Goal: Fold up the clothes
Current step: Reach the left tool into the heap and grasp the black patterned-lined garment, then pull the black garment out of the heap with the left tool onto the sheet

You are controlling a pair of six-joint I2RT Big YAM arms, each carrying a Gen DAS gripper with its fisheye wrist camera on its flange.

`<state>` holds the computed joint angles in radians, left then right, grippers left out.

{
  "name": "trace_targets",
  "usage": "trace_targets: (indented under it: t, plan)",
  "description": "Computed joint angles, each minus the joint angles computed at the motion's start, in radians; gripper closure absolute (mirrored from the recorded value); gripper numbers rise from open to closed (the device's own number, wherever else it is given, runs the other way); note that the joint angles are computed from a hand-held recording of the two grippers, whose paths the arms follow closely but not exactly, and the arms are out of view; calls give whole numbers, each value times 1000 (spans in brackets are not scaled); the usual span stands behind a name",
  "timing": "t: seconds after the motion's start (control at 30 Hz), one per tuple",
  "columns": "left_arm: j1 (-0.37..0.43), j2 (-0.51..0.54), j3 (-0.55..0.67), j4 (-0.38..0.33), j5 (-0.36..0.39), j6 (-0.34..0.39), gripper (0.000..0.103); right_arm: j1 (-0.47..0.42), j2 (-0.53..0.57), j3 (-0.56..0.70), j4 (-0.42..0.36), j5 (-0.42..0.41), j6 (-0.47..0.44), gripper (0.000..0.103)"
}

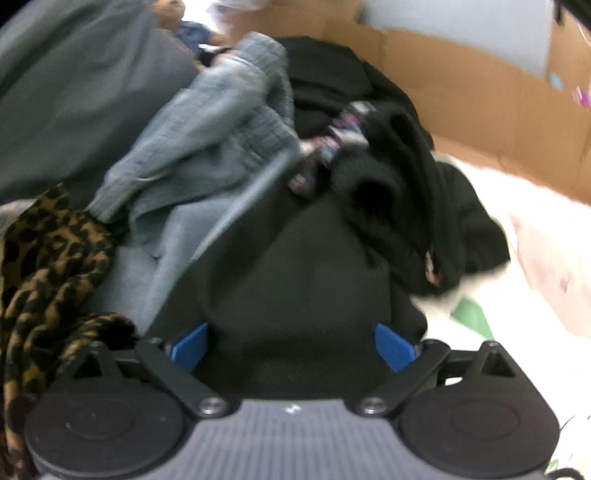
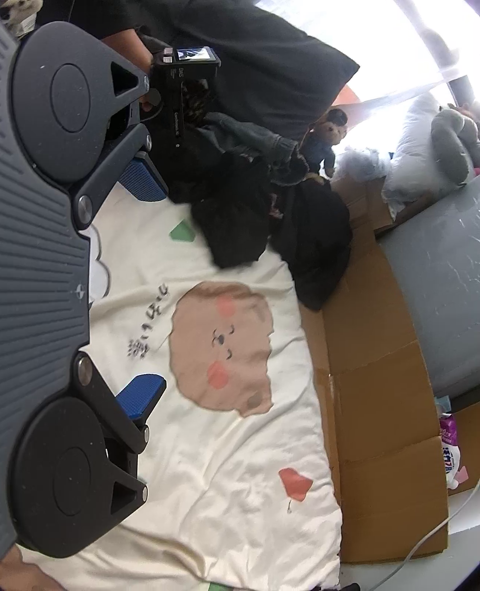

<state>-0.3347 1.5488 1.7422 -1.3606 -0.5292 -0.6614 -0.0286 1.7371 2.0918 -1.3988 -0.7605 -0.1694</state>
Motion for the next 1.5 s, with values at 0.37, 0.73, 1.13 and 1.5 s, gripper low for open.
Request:
trace_targets:
  t: [0.37,0.73,1.13,1.5]
  plan:
    - [-35,-13,6,12,-49,7,91,-25,2,-41,32,-57,70,1]
    - [-111,76,130,63,30,108,97,-51,-14,-74,63,-93,122,1]
    - [-200,179,276,25,87,146,98,-59,-4,-101,41,-139,116,1]
    - [-278,253,373,49,215,219,102,-39,19,-98,-16,-185,82,1]
